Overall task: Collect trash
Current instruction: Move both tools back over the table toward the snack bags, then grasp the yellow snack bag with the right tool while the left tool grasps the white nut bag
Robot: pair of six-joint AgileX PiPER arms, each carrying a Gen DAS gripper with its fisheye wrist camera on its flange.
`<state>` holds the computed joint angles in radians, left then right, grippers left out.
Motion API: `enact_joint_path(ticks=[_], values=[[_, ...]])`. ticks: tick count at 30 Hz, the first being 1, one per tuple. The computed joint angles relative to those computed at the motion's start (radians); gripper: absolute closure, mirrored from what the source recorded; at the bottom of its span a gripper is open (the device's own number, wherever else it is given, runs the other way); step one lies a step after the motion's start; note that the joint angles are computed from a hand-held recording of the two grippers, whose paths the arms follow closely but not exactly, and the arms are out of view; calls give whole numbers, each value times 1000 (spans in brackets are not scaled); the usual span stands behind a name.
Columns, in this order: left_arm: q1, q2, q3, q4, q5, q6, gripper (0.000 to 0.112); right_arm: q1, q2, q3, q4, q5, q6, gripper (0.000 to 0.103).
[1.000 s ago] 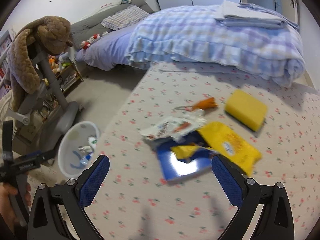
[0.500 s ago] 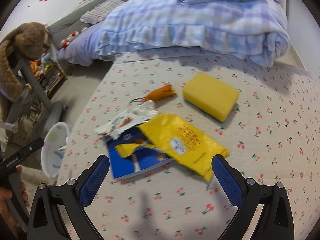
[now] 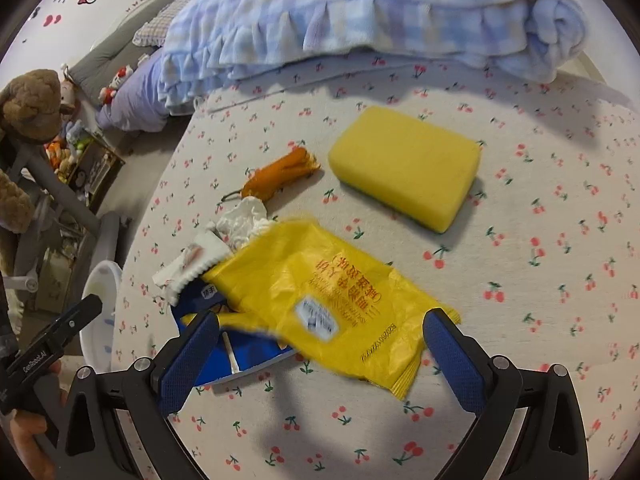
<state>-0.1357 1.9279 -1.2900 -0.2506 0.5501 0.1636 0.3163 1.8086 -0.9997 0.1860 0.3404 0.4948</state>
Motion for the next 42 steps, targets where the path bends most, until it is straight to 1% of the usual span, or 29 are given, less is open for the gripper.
enact_joint_path(ticks=[2,7,10,12,14,16,17,18,19,20,21,22,23,24,25,26,28,29,30,31,32,33,34,36,39,40,42], values=[[3,14,-17,-43,19,24,10,3,11,-10,-15,3,12,0],[-17,26,-32,-78,18,51,10,7,21,-19,-76,13,67,2],[-51,37,-43,-68,14,65,10,2,10,-16,-85,23,73,8],[-67,48,-55,-72,18,83,10,1,11,-19,-114,39,88,16],[-86,60,-64,-75,17,93,10,-2,11,-18,-124,46,93,19],[-100,73,-75,-89,14,106,10,-4,9,-16,-125,48,90,31],[-106,79,-79,-99,10,114,10,2,9,-21,-167,64,129,48],[-111,86,-84,-108,4,122,10,1,8,-21,-178,73,135,54],[-114,91,-87,-118,-2,131,10,-6,4,-9,-156,67,111,56],[-116,99,-93,-132,-7,140,11,-12,1,-4,-152,65,104,65],[-116,107,-99,-149,-10,149,14,-16,-5,5,-171,66,120,75],[-115,120,-110,-167,-7,157,16,-24,-13,17,-170,63,118,80],[-115,132,-122,-182,-1,159,21,-35,-18,30,-139,52,88,85],[-112,144,-132,-195,6,161,29,-51,-27,47,-87,39,39,89],[-108,154,-140,-211,14,165,34,-69,-39,68,-23,26,-22,89],[-104,173,-158,-229,31,168,44,-87,-52,91,41,12,-87,89],[-113,165,-137,-233,-10,172,52,-102,-76,118,79,-1,-130,88],[-119,172,-145,-220,-5,161,62,-117,-93,142,132,-18,-186,83],[-131,167,-136,-186,-30,136,75,-127,-97,145,172,-18,-231,67],[-137,169,-136,-166,-33,123,80,-140,-107,158,210,-22,-273,54],[-150,164,-124,-123,-57,93,85,-146,-117,169,220,-32,-279,31],[-151,166,-126,-121,-59,97,89,-146,-122,175,219,-45,-272,25],[-149,164,-121,-137,-62,116,93,-148,-130,183,226,-61,-276,25],[-146,159,-116,-143,-62,122,98,-156,-125,175,291,-63,-351,25],[-141,141,-100,-159,-68,135,100,-149,-99,149,374,-55,-459,25],[-137,136,-96,-168,-69,143,100,-142,-85,135,379,-49,-472,25],[-128,125,-84,-187,-70,161,100,-119,-53,97,291,-27,-399,24]])
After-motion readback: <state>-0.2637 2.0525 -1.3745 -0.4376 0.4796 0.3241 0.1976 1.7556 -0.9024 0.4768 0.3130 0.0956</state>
